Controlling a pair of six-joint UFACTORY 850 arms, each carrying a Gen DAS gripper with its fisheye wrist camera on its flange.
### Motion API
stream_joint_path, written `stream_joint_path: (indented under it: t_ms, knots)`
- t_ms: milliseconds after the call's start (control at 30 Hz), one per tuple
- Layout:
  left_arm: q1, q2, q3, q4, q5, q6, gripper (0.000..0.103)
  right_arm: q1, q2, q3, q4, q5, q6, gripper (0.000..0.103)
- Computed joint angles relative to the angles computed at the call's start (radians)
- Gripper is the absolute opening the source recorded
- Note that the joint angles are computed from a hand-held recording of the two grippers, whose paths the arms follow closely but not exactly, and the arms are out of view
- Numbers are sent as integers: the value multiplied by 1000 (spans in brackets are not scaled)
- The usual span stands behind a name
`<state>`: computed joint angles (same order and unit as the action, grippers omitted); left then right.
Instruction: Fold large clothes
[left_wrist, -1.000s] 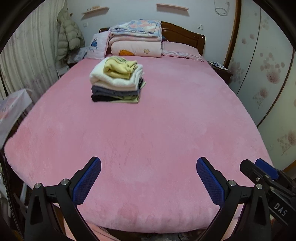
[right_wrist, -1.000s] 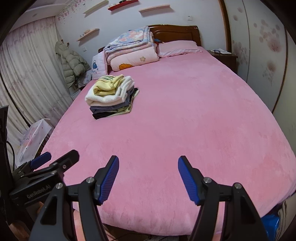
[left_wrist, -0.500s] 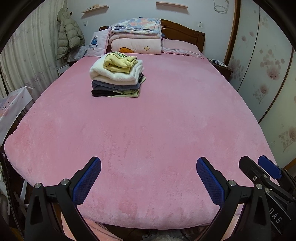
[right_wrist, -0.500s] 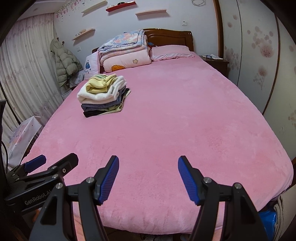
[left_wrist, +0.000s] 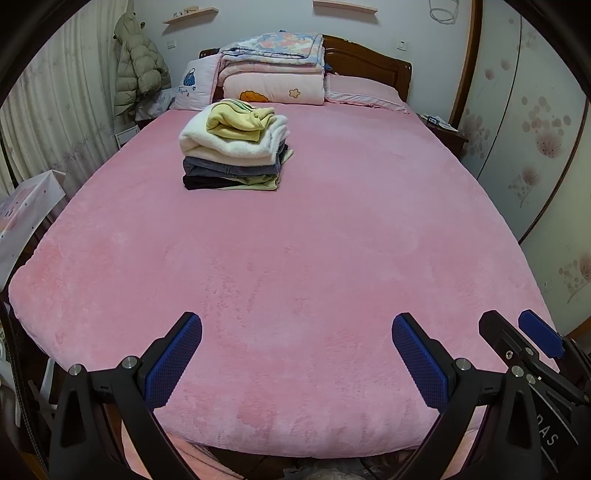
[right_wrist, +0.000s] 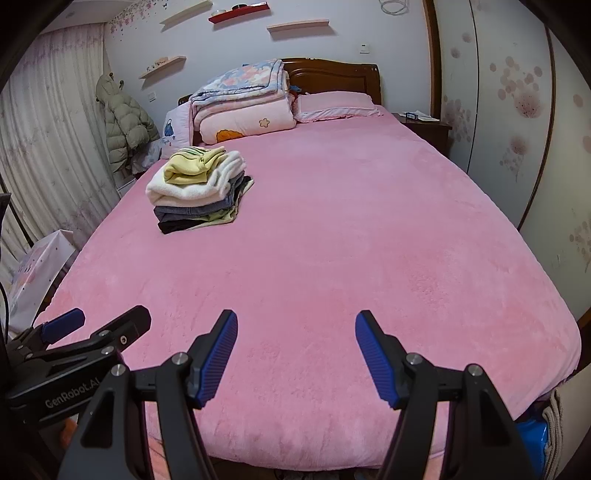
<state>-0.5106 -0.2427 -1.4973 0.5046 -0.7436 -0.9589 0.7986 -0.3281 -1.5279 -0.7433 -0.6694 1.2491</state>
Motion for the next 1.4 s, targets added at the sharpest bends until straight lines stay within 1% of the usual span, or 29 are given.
stream_joint_path:
  t_ms: [200, 700, 967, 1400]
  knots:
    - [5, -1, 3, -22, 16, 16, 102, -5, -8, -7, 15, -9, -6, 67]
    - [5, -5, 1, -29, 14, 16, 102, -7, -11, -7, 24, -10, -5, 67]
    - [-2, -1, 7, -17, 25, 10, 102, -2, -11, 0, -1, -14, 26, 67]
    - [-3, 1, 9, -30, 35, 19, 102, -4, -8, 6, -5, -14, 28, 67]
